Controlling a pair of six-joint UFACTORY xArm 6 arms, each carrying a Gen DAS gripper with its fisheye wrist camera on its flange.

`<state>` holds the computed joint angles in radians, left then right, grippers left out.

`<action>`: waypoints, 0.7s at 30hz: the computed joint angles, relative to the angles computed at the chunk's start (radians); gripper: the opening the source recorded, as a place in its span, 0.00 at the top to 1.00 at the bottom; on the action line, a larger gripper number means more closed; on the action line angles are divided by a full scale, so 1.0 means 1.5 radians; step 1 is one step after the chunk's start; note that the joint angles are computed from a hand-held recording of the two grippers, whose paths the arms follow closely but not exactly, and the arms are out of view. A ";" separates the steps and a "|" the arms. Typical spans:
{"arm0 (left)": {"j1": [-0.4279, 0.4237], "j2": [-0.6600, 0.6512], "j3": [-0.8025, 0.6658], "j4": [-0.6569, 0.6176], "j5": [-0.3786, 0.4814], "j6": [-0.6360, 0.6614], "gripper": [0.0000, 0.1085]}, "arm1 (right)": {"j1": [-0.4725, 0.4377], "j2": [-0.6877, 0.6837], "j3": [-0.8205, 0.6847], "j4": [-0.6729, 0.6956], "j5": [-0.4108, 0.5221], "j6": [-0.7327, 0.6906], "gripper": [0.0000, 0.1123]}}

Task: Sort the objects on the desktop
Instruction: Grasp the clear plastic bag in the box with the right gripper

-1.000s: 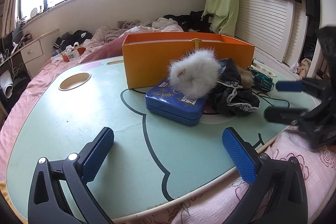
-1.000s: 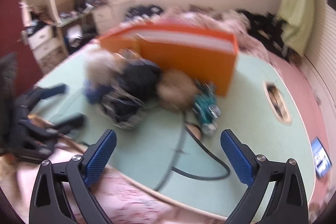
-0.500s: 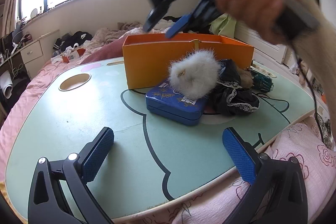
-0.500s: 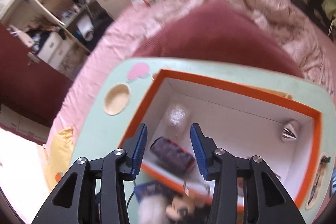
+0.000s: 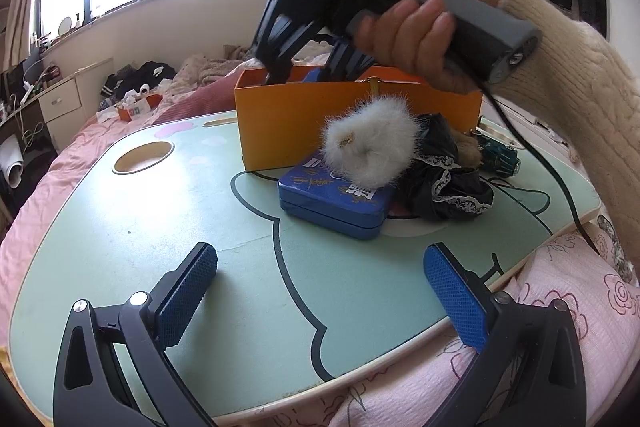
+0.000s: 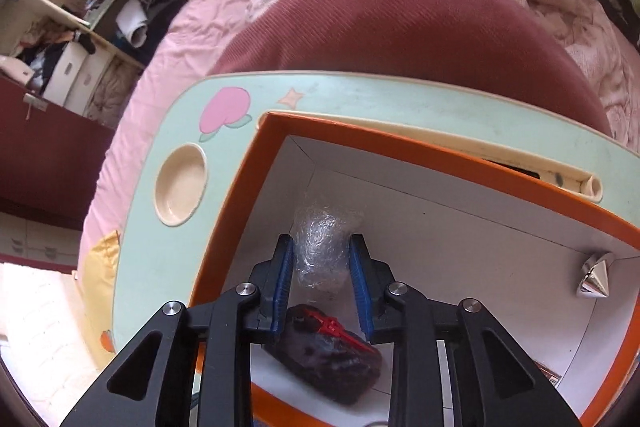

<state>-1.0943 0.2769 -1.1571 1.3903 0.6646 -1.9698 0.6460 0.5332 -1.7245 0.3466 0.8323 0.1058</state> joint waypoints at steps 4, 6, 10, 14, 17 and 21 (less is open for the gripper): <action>0.000 0.000 0.000 0.000 0.000 0.000 0.05 | 0.001 -0.165 0.189 0.053 -0.130 -0.081 0.76; 0.000 0.000 0.000 0.000 0.000 0.000 0.05 | 0.003 -0.270 0.304 0.095 -0.195 -0.137 0.76; 0.000 0.001 -0.001 -0.002 0.001 0.001 0.05 | 0.011 -0.461 0.523 0.156 -0.293 -0.220 0.76; 0.000 0.001 -0.001 -0.004 0.001 0.003 0.05 | 0.028 -0.566 0.690 0.156 -0.355 -0.210 0.76; -0.001 0.002 -0.003 -0.006 0.002 0.005 0.05 | 0.046 -0.574 0.767 0.120 -0.385 -0.160 0.76; -0.001 0.002 -0.004 -0.006 0.003 0.005 0.05 | 0.067 -0.541 0.811 0.022 -0.479 -0.062 0.74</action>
